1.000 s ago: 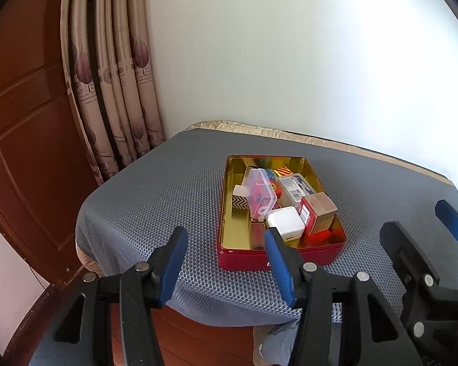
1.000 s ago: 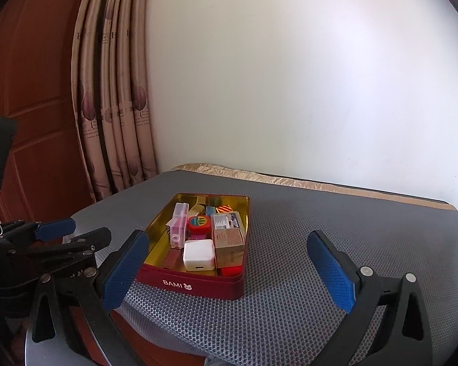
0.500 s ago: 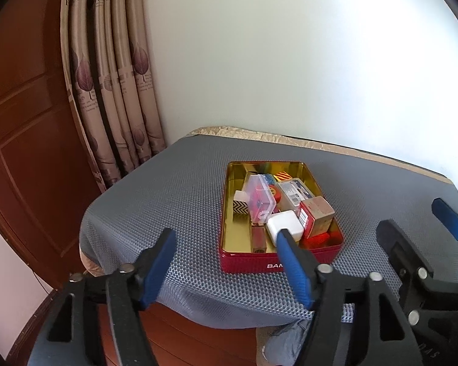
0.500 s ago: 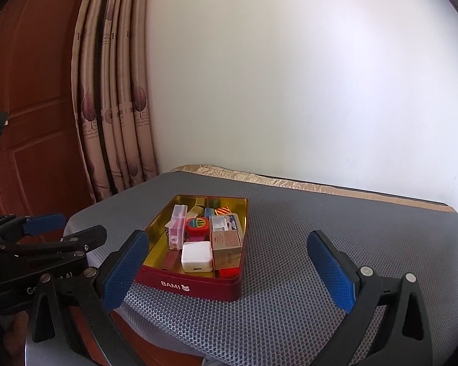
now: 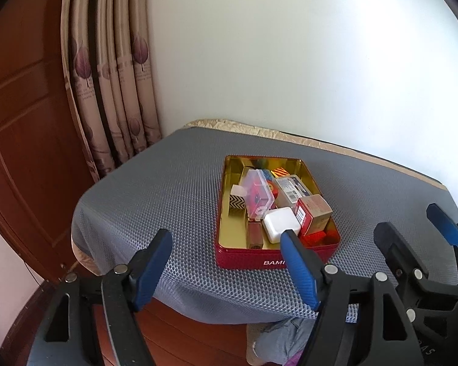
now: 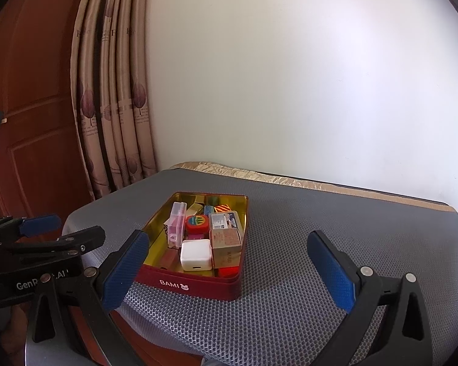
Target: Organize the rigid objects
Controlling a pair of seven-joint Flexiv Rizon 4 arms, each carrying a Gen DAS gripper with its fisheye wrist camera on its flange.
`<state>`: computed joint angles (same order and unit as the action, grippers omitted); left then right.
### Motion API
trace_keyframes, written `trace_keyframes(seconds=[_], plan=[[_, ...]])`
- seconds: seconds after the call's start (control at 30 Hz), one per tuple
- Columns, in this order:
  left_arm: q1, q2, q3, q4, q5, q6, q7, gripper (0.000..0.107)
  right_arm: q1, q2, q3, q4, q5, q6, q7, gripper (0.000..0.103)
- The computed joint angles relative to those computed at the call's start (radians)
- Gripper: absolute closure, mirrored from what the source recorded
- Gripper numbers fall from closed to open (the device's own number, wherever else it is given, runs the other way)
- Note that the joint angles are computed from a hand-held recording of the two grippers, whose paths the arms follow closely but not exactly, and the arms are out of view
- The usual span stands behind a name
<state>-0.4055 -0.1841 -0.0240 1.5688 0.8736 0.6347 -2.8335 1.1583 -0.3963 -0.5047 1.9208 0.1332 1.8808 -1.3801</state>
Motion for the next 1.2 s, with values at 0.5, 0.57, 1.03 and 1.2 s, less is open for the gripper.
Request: trace_keyframes(seconds=[0.5, 0.57, 1.03, 1.2], plan=[[0.018, 0.004, 0.003, 0.013, -0.033, 0.031, 0.023, 0.031, 0.017, 0.008, -0.014, 0.007, -0.003, -0.003, -0.015, 0.0], [0.017, 0.006, 0.004, 0.015, -0.03, 0.036, 0.02, 0.032, 0.014, 0.01, -0.01, 0.007, -0.004, -0.004, -0.013, 0.0], [0.018, 0.012, -0.003, 0.012, -0.017, 0.013, 0.007, 0.027, 0.008, 0.013, -0.007, 0.009, -0.036, -0.018, 0.01, 0.0], [0.017, 0.012, -0.003, 0.01, -0.014, 0.005, 0.007, 0.026, 0.01, 0.014, -0.01, 0.012, -0.041, -0.018, 0.016, 0.0]])
